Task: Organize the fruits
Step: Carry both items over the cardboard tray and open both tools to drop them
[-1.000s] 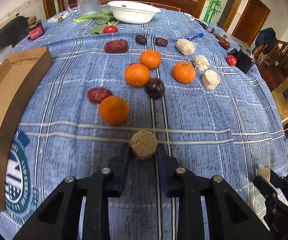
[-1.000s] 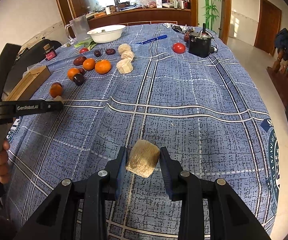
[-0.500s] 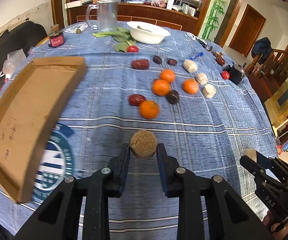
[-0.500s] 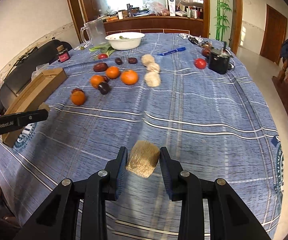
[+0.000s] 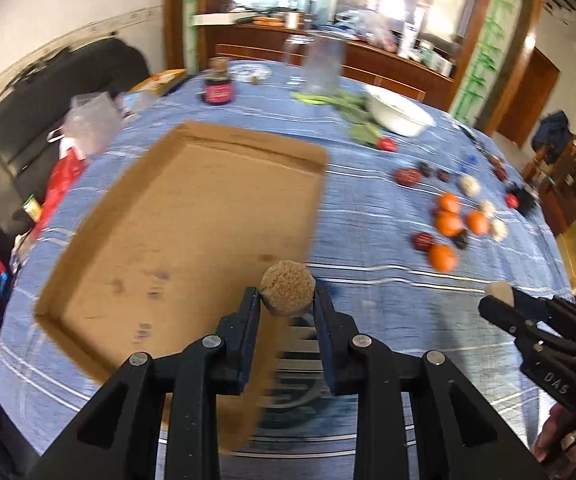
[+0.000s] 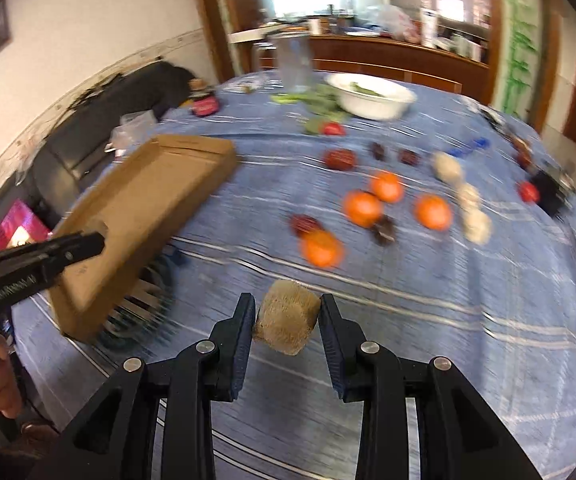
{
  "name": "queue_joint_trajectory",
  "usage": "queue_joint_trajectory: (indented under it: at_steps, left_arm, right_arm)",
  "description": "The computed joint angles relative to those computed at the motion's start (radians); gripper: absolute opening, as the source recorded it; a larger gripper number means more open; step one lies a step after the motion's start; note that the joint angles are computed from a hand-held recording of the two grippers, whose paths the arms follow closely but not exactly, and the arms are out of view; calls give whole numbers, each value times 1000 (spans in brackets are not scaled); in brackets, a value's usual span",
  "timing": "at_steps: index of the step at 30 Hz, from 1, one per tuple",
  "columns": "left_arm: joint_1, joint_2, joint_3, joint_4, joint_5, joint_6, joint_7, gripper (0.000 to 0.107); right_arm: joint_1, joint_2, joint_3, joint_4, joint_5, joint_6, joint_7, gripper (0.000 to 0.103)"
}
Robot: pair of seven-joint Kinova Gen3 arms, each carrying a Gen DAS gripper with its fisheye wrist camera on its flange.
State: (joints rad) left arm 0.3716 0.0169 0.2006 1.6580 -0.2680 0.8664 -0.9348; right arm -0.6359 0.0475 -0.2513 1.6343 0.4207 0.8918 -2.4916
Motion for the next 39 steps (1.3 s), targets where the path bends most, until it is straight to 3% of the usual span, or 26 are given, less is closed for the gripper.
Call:
queue_joint_trajectory:
  at_steps: [11, 15, 20, 26, 30, 34, 39]
  left_arm:
    - [-153, -43, -78, 92, -10, -11, -42, 26]
    - [-194, -29, -95, 105, -13, -16, -74, 27]
    - [-214, -7, -103, 111, -13, -29, -104, 27]
    - [-215, 18, -108, 116, -15, -41, -136, 27]
    - [-228, 32, -120, 112, 42, -37, -189, 28]
    - [-221, 21, -118, 125, 27, -54, -180, 40]
    - [-207, -13, -104, 142, -19, -50, -115, 49]
  right_arm:
    - [-91, 266, 35, -332, -129, -11, 227, 36]
    - [-135, 392, 49, -482, -180, 36, 322, 36]
    - [-196, 487, 97, -587, -217, 89, 373, 36]
    - [-220, 535, 137, -646, -242, 140, 386, 36]
    - [-227, 551, 149, -675, -251, 185, 386, 39]
    - [-253, 546, 169, -686, -225, 217, 362, 52]
    - [-290, 488, 183, -633, -162, 205, 322, 51]
